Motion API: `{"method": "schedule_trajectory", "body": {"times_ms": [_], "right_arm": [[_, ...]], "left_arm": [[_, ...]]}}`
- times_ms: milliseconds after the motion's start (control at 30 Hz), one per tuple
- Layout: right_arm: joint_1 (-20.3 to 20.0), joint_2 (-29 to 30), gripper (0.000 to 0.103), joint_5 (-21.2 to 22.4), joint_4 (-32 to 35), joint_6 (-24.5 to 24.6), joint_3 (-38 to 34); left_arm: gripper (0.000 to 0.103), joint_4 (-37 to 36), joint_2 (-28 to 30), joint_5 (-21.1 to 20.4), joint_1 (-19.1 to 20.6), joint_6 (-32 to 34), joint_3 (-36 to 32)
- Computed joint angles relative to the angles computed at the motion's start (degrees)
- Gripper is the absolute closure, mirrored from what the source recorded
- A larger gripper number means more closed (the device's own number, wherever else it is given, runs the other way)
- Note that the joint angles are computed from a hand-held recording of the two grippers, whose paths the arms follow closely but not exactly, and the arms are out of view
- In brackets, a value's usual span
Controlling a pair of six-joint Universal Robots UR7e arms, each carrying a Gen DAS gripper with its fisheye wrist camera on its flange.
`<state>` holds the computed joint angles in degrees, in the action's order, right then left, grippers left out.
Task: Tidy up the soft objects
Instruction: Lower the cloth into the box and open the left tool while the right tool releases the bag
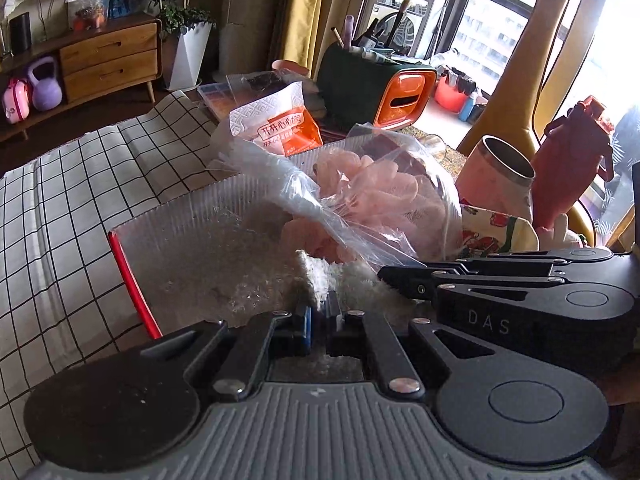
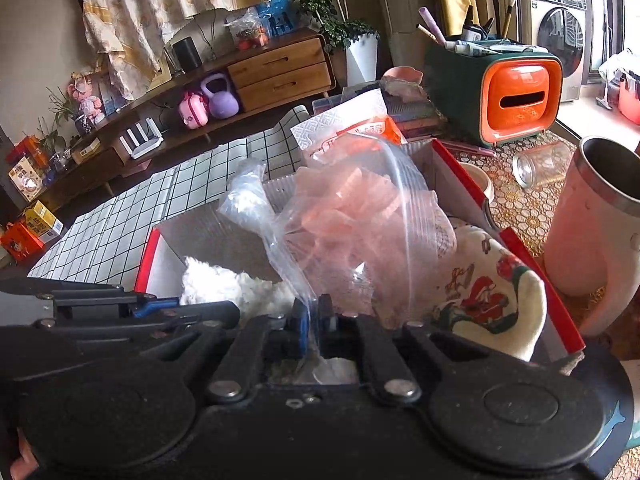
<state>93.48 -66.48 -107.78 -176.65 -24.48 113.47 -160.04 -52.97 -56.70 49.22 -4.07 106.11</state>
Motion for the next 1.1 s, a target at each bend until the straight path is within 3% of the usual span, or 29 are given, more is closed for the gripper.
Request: {"method": "schedule_trajectory", "body": {"times_ms": [233,333,500,567,967,1000,1067,1100], "right_arm": [[0.2,0.5,0.095,-0.5,-0.8,0.6,0.2],[0.5,0.3,0.086,-0.9,-1.3,0.6,0.6],[0.8,-0.5,0.079,-0.5,-0.9,0.5,0.8],[1.2,-0.9,0.071,-0.5,-1.0,0.5,1.1],[3.2,-5.3,0.053,1.1,-3.4,-1.0,5.0],[3.4,-5.7,0.052,1.2,-3.7,-1.2,5.4],[3.5,-6.6,0.050,1.6,-4.1,-1.4,6.2],[3.6,-7.1,0.049,1.9,-4.5,-1.6,6.7]], "left_arm": [[0.097,0.0,-0.2,1.0,-0.3,0.6,1.2],[0.096,0.1,-0.8,1.1,-0.6,0.3,2.0],[0.094,0.7,-2.3,0.7,-0.7,-1.5,2.7],[0.094,0.6,-2.9,1.0,-0.8,-1.8,3.2],[0.093,-2.0,-6.4,2.8,-3.6,-2.1,6.7],[0.089,-2.2,-6.8,2.9,-3.9,-2.1,7.1],[0.067,-2.9,-7.5,3.0,-4.3,-2.0,7.8],[0.061,-3.5,-7.9,3.1,-4.7,-2.1,8.3]]}}
